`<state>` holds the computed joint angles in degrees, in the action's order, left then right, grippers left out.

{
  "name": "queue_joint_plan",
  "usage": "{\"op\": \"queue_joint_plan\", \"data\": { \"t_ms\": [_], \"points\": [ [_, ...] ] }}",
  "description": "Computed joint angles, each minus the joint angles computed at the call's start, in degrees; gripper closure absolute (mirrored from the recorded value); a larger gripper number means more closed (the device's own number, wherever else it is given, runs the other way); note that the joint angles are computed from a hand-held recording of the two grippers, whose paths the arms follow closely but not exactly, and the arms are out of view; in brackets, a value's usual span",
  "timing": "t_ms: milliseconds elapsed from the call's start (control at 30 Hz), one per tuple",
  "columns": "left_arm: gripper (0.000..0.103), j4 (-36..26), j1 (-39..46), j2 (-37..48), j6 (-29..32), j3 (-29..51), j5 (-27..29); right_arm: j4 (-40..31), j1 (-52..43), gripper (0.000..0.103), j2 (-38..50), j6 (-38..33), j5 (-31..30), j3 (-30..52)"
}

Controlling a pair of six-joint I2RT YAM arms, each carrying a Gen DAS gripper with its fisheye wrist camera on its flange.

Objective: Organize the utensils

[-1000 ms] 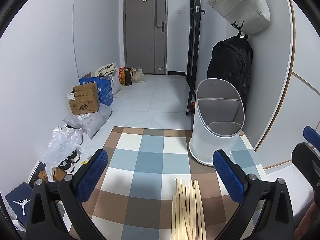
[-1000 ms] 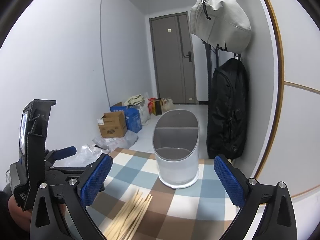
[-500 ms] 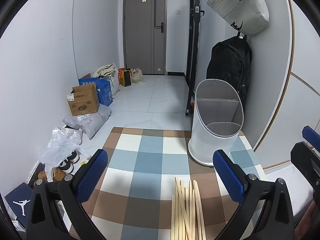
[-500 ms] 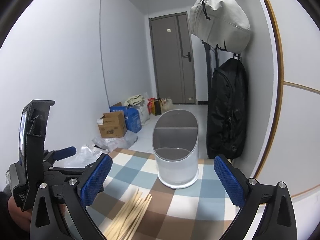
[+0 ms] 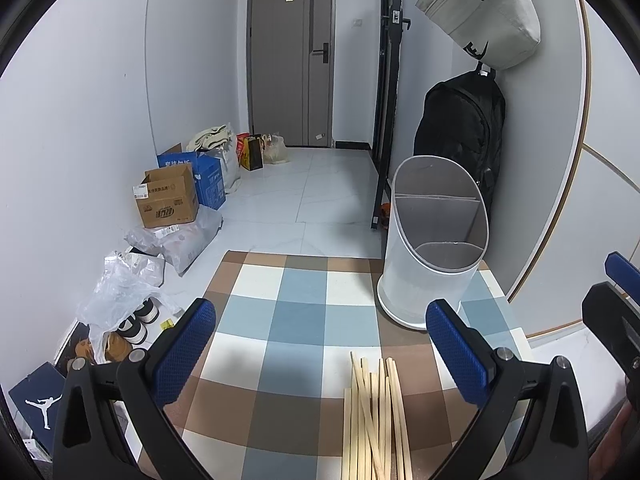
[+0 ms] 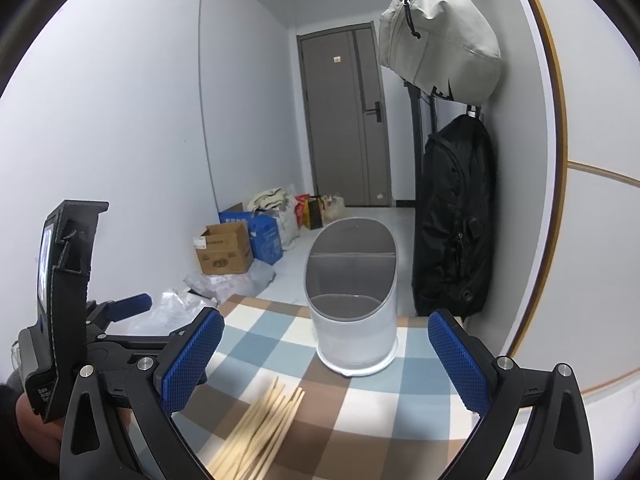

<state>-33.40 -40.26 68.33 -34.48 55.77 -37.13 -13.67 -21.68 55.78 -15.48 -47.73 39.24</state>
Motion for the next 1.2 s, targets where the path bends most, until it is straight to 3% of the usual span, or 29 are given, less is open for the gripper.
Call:
{"op": "queue_joint_plan", "data": {
  "t_ms": [233, 533, 767, 833, 867, 1067, 1200],
  "points": [
    [0.001, -0.5, 1.7, -0.3, -0.5, -0.7, 1.6, -0.4, 0.4, 0.000, 0.6, -0.1, 0.3, 0.5],
    [0.001, -0.9, 6.0, -1.3, 1.1, -1.6, 9.6, -1.0, 2.6, 0.000, 2.1, 0.3, 2.9, 1.6],
    [0.001, -2.4, 12.9, -1.2, 3.3, -3.5, 24.1, -3.9, 4.5, 0.000, 8.0, 1.7, 5.7, 5.7],
    [0.002, -2.9, 15.6, 1.7, 6.5, -3.4, 33.1, -4.9, 5.0, 0.000, 10.2, 2.1, 7.1, 7.1],
    [0.007, -3.2, 15.9, 2.8, 7.1, -3.4, 34.8, -5.9, 5.1, 0.000, 11.4, 1.8, 7.5, 8.1],
    [0.010, -4.7, 14.3, 9.9, 7.4, -1.2, 35.1, -11.2, 3.1, 0.000, 18.8, 1.2, 6.5, 13.9],
    [0.017, -5.9, 15.5, 12.7, 7.6, 1.6, 37.8, -13.5, 2.3, 0.001, 21.7, 1.6, 7.1, 16.0]
  ]
}}
